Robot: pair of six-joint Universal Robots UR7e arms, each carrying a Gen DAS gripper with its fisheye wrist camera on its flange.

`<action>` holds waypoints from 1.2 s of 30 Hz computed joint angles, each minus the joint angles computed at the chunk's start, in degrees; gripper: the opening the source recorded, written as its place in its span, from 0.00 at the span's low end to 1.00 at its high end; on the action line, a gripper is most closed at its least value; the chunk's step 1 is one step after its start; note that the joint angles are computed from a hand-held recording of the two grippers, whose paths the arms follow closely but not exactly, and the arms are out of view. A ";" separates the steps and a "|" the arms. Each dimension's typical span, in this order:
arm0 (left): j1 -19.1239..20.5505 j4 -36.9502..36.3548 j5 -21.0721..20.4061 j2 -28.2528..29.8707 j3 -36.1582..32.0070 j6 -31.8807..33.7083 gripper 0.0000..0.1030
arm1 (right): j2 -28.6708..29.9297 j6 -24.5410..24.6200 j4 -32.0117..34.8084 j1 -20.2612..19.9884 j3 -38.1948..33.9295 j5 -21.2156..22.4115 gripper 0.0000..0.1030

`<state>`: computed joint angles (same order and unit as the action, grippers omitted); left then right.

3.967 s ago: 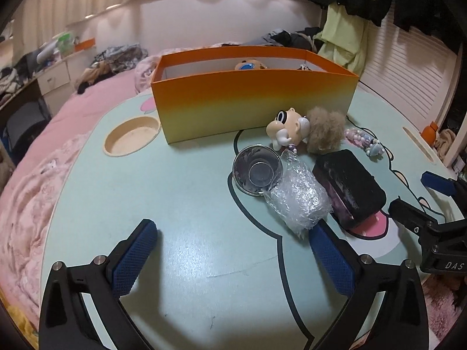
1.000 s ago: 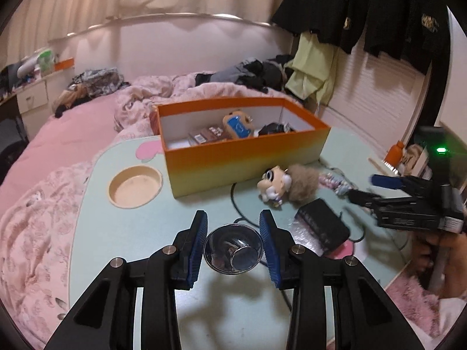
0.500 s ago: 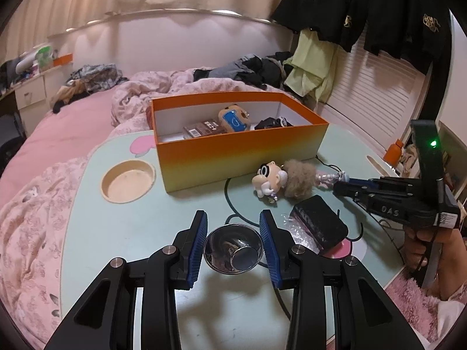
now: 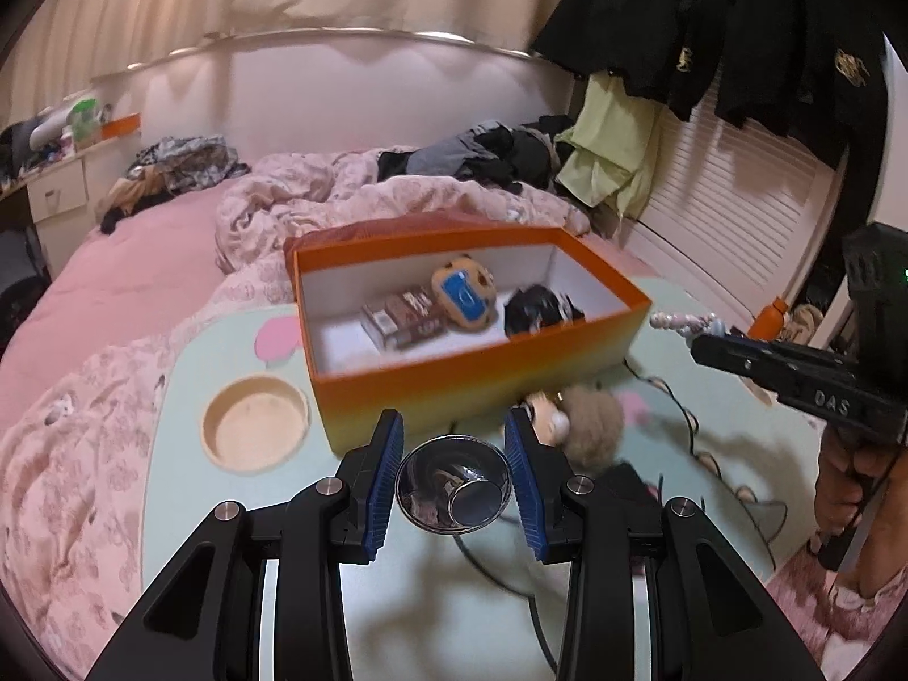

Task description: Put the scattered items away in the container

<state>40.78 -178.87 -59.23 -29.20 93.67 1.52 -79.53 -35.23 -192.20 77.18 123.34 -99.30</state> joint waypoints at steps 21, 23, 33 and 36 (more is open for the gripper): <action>3.14 22.73 5.09 12.49 -28.31 -5.69 0.73 | 14.97 6.14 10.59 5.66 -22.76 -13.13 0.30; 2.74 20.57 6.07 11.74 -26.54 -5.50 0.74 | 13.96 4.46 8.74 5.44 -20.93 -11.52 0.41; -0.30 13.47 4.69 4.06 -11.55 -5.84 0.86 | 7.46 3.00 1.15 6.90 -9.29 -8.66 0.55; -0.99 10.51 4.47 1.57 -3.86 -8.00 0.86 | 5.01 3.56 -0.93 6.23 -3.81 -9.47 0.59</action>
